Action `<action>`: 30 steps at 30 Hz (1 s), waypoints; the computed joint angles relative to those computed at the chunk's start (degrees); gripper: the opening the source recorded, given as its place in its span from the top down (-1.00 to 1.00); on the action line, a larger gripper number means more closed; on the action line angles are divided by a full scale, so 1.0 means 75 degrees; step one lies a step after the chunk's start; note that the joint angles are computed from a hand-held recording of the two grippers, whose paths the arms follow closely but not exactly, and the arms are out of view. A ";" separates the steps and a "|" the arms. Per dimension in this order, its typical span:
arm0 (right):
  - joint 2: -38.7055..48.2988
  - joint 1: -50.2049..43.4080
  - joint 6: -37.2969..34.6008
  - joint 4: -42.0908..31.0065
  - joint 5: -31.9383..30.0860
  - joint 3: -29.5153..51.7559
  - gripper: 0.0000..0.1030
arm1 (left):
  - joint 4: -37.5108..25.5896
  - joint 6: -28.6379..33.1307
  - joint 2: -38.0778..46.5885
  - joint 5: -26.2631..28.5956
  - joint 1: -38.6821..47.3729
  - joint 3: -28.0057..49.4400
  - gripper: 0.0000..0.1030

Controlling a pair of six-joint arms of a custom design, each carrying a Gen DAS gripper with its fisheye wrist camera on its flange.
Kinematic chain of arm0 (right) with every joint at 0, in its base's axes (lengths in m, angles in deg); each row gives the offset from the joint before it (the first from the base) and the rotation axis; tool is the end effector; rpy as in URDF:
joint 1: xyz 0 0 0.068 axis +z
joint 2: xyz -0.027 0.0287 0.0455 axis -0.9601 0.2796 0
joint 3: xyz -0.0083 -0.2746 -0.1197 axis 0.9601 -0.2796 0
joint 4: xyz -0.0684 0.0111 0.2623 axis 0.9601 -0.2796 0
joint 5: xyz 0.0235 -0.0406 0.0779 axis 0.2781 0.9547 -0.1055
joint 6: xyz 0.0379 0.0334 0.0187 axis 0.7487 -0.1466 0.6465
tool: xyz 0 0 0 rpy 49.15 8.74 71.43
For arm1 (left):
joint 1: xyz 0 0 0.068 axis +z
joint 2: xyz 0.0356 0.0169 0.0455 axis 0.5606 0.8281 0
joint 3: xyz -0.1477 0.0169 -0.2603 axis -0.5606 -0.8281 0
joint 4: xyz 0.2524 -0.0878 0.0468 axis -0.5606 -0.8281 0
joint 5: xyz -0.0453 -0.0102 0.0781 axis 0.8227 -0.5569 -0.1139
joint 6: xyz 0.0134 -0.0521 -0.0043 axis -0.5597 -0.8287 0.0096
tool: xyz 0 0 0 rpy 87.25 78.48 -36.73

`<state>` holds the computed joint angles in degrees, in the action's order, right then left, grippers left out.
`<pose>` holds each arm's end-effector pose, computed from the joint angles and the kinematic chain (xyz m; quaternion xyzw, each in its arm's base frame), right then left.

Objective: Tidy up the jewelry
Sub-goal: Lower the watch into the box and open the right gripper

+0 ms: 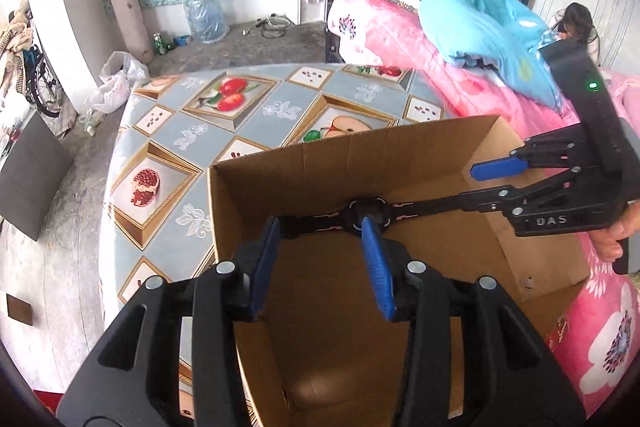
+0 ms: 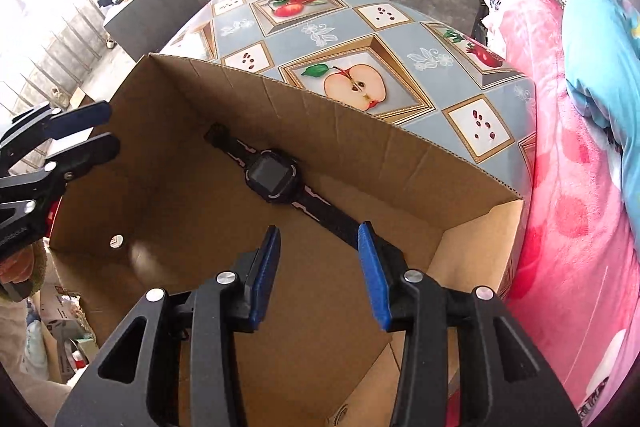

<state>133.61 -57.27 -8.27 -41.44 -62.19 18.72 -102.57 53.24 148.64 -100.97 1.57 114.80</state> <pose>0.3729 0.1185 0.1823 -0.2566 0.9481 0.1158 0.1476 0.2595 -0.1570 0.2125 0.0818 0.9404 -0.0509 0.3262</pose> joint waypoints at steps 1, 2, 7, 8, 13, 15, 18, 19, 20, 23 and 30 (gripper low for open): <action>0.0023 0.0043 0.0025 -0.0109 -0.0074 0.0084 0.22 | 0.0032 -0.0075 -0.0417 -0.0179 -0.0132 -0.0253 0.17; 0.0057 0.0088 0.0072 -0.0188 -0.0182 0.0136 0.22 | 0.0044 -0.0147 -0.0816 -0.0356 -0.0258 -0.0487 0.14; 0.0715 0.0453 0.0516 -0.0992 -0.0829 0.0743 0.22 | -0.0102 -0.0825 -0.2841 -0.1649 -0.1231 -0.1741 0.03; 0.1005 0.0532 0.0627 -0.1197 -0.0880 0.0982 0.22 | -0.0155 -0.1011 -0.3186 -0.1852 -0.1436 -0.1974 0.02; 0.2316 0.0745 0.1290 -0.1879 -0.0396 0.2076 0.14 | -0.0752 -0.2130 -0.4526 -0.2775 -0.2535 -0.2913 0.00; 0.2551 0.0703 0.1486 -0.1891 -0.0247 0.2305 0.07 | -0.0907 -0.2533 -0.4889 -0.2814 -0.2784 -0.3215 -0.01; 0.2499 0.0638 0.1687 -0.1675 -0.0167 0.2365 0.03 | -0.0932 -0.2838 -0.5215 -0.2818 -0.3073 -0.3569 -0.01; 0.2453 0.0623 0.1736 -0.1562 -0.0142 0.2329 0.03 | -0.0908 -0.2900 -0.5313 -0.2847 -0.3160 -0.3674 -0.01; 0.2408 0.0603 0.1805 -0.1498 -0.0129 0.2297 0.03 | -0.0832 -0.2886 -0.5372 -0.2809 -0.3178 -0.3744 -0.01; 0.2160 0.0561 0.1950 -0.1381 -0.0014 0.2119 0.02 | -0.0455 -0.2837 -0.5465 -0.2835 -0.3306 -0.4012 -0.01; 0.0145 0.0331 0.2107 -0.0934 -0.0313 0.0775 -0.05 | 0.0397 -0.2231 -0.5564 -0.2787 -0.3310 -0.4424 -0.01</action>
